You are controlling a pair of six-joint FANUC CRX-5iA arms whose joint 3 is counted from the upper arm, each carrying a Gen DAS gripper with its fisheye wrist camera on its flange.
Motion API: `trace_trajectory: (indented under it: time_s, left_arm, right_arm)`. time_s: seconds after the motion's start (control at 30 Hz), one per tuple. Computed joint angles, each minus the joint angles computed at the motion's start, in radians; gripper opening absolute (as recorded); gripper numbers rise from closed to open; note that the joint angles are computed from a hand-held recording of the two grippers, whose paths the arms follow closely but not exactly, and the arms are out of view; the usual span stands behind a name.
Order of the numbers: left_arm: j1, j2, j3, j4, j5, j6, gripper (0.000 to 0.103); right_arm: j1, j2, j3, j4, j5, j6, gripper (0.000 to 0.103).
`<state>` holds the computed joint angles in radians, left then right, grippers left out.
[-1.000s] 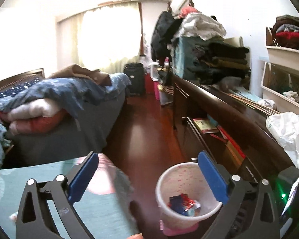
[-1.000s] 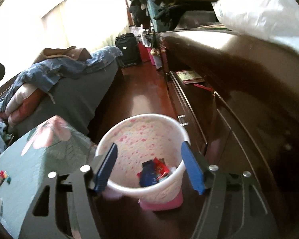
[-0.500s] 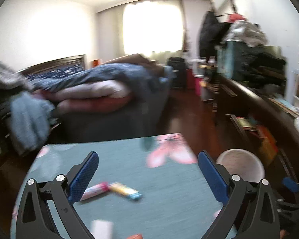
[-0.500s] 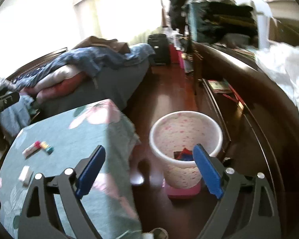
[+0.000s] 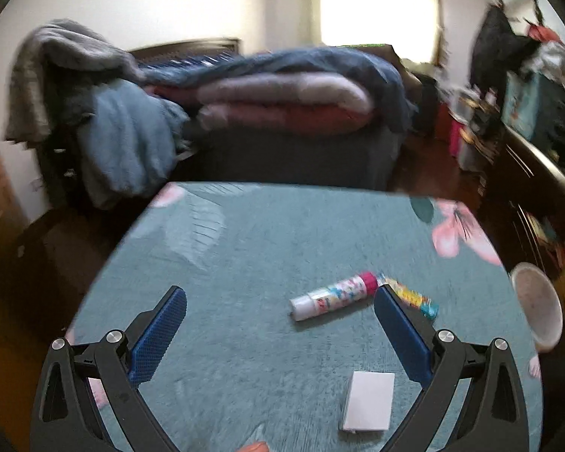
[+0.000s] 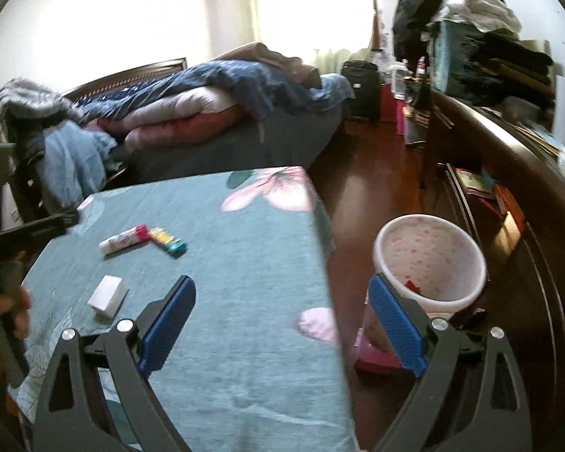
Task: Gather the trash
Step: 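Move both tools back over the table toward the glue stick and eraser, then grasp the pink-capped glue stick with the left tool while the right tool grasps the white eraser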
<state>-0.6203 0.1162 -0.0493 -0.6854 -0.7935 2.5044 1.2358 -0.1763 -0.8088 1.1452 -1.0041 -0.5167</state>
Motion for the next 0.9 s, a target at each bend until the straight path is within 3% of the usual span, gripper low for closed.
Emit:
trace_trajectory:
  time_s: [0.1, 0.2, 0.27, 0.43, 0.5, 0.57, 0.67, 0.83, 0.9]
  left_arm:
    - [0.071, 0.04, -0.019, 0.136, 0.121, -0.187, 0.099]
    - [0.15, 0.079, -0.062, 0.362, 0.264, -0.507, 0.099]
    - [0.173, 0.102, -0.073, 0.465, 0.3, -0.685, 0.099]
    - [0.183, 0.136, -0.072, 0.517, 0.327, -0.887, 0.099]
    - [0.183, 0.142, -0.077, 0.532, 0.335, -0.945, 0.09]
    - [0.19, 0.15, -0.08, 0.568, 0.34, -0.999, 0.073]
    - [0.214, 0.155, -0.115, 0.691, 0.371, -1.112, 0.051]
    - [0.248, 0.146, -0.194, 0.919, 0.422, -1.294, 0.026]
    - [0.257, 0.134, -0.227, 0.992, 0.433, -1.345, 0.022]
  right_arm:
    - [-0.01, 0.035, 0.032, -0.008, 0.025, 0.043, 0.093]
    - [-0.012, 0.072, 0.069, -0.02, 0.03, 0.089, 0.093]
    - [-0.013, 0.093, 0.091, -0.03, 0.031, 0.118, 0.093]
    - [-0.031, 0.132, 0.13, -0.028, 0.06, 0.147, 0.093]
    - [-0.045, 0.145, 0.141, -0.023, 0.088, 0.151, 0.093]
    - [-0.055, 0.161, 0.158, -0.028, 0.11, 0.163, 0.093]
    - [-0.067, 0.193, 0.19, -0.04, 0.133, 0.188, 0.093]
    - [-0.073, 0.227, 0.226, -0.051, 0.174, 0.213, 0.093]
    - [-0.073, 0.239, 0.237, -0.056, 0.184, 0.212, 0.093]
